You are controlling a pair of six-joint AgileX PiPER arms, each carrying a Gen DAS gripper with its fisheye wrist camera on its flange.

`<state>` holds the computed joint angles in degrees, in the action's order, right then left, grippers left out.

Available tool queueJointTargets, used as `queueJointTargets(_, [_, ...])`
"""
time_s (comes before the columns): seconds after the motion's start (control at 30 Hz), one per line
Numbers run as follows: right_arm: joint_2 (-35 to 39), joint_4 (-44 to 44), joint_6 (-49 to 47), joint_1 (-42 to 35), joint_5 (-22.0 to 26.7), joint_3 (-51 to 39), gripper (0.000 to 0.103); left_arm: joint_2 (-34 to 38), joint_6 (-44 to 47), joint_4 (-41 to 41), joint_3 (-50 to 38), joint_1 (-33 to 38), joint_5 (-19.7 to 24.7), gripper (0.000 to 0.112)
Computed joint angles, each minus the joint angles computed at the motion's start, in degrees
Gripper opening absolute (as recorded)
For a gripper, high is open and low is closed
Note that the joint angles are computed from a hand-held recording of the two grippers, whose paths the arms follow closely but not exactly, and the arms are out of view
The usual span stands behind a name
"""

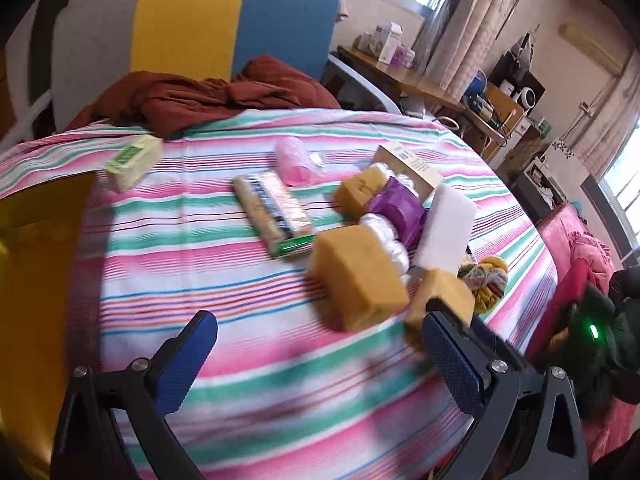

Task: Organize objects
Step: 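Grasp a yellow sponge with the left tool while the right tool grasps another sponge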

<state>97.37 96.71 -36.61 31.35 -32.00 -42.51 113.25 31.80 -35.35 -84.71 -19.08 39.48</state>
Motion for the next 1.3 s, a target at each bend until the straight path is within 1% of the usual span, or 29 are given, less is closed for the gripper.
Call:
queueJointTargets(0.07, [-0.4,-2.5,2.2,0.0,0.3,1.1,0.053,2.6,-3.6,2.1,-3.5,-2.0,0.3,0.103])
queueJointTargets(0.13, [-0.8,-4.2,3.6,0.2,0.4,1.8,0.053,5.6,-6.6,4.1,-7.6,-3.9,1.4,0.103])
queueJointTargets(0.2, [-0.6,-4.6,3.8,0.6,0.0,1.9,0.053,7.4,-10.2,7.7,-9.9,-5.5,1.3,0.103])
queueJointTargets(0.23, [-0.5,-4.6,3.7,0.9,-0.3,1.9,0.054,8.9,-11.7,9.4,-11.9,-6.2,2.2,0.102])
queueJointTargets(0.33, [0.0,-4.4,3.1,1.0,-0.6,1.5,0.054,10.8,-14.6,12.7,-13.8,-7.3,1.8,0.095])
queueJointTargets(0.4, [0.3,-5.0,3.7,0.9,-0.6,1.5,0.054,12.3,-14.6,13.0,-15.5,-7.4,2.7,0.082])
queueJointTargets(0.43, [0.4,-5.3,3.9,0.9,-0.6,1.5,0.054,13.2,-14.2,12.5,-16.4,-7.2,3.5,0.078])
queueJointTargets(0.5, [0.3,-5.9,4.7,0.8,-0.5,1.7,0.054,14.6,-11.8,9.7,-17.5,-6.3,5.2,0.068])
queueJointTargets(0.53, [0.4,-6.3,5.1,0.8,-0.4,1.9,0.054,14.9,-8.7,6.0,-17.1,-5.3,5.8,0.066])
queueJointTargets(0.67, [0.5,-6.5,5.1,0.8,-0.4,1.9,0.054,13.2,0.8,-1.9,-12.9,-3.3,4.7,0.051])
queueJointTargets(0.83, [1.0,-5.2,3.6,1.3,-1.3,1.2,0.054,10.1,10.4,-7.6,-6.8,-1.5,2.6,0.047])
queueJointTargets(1.0, [0.6,-2.8,1.7,2.2,-2.6,0.5,0.053,8.9,12.8,-10.1,-5.3,0.1,3.8,0.044])
queueJointTargets(1.1, [0.0,-1.9,0.7,3.1,-3.1,-0.1,0.053,6.7,15.1,-10.9,-2.3,1.1,2.8,0.044])
queueJointTargets(1.3, [0.4,1.4,-3.5,5.1,-3.2,-3.1,0.053,3.3,19.3,-12.9,2.4,4.8,3.2,0.044])
